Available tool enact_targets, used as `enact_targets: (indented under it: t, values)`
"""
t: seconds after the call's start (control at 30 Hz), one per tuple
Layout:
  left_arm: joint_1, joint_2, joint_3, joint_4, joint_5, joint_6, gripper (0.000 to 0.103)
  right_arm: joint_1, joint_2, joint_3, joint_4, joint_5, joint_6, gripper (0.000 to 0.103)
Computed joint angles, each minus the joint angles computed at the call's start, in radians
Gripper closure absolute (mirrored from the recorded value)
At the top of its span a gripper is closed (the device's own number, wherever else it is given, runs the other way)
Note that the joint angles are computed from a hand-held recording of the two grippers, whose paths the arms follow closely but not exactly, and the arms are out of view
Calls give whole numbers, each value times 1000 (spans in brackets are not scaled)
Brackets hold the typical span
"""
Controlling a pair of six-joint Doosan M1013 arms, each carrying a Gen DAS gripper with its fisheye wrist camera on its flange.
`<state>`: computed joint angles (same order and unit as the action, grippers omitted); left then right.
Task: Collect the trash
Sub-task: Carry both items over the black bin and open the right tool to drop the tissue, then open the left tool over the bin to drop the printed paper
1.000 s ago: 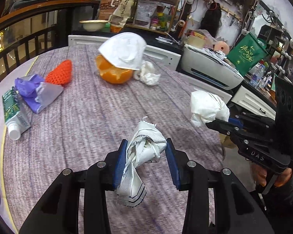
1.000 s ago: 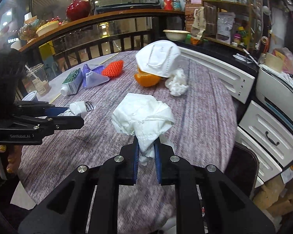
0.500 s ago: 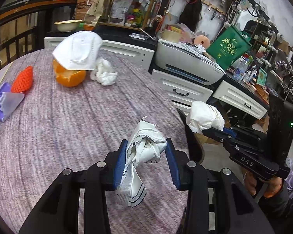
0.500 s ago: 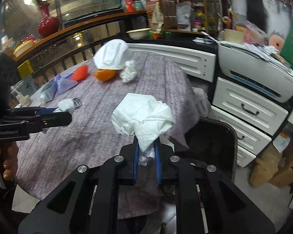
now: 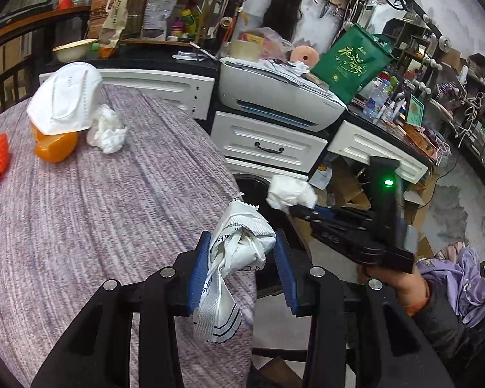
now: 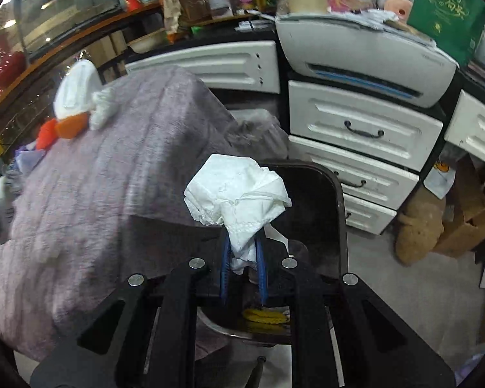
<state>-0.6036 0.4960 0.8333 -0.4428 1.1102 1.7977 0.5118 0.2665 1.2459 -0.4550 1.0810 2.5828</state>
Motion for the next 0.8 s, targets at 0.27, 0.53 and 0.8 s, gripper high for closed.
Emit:
enact_targets:
  t: [0.27,0.53,0.8]
  values:
    - [-16,17,-21,-1,23,-6,64,-32,39,15,44,47,26,68]
    - [-25,34,-40,-14,49,-12,64,3,19,47,-34,88,91,28]
    - [-44,57,-67,-17,74,-2,64,40,-38,85,-121,110,201,21]
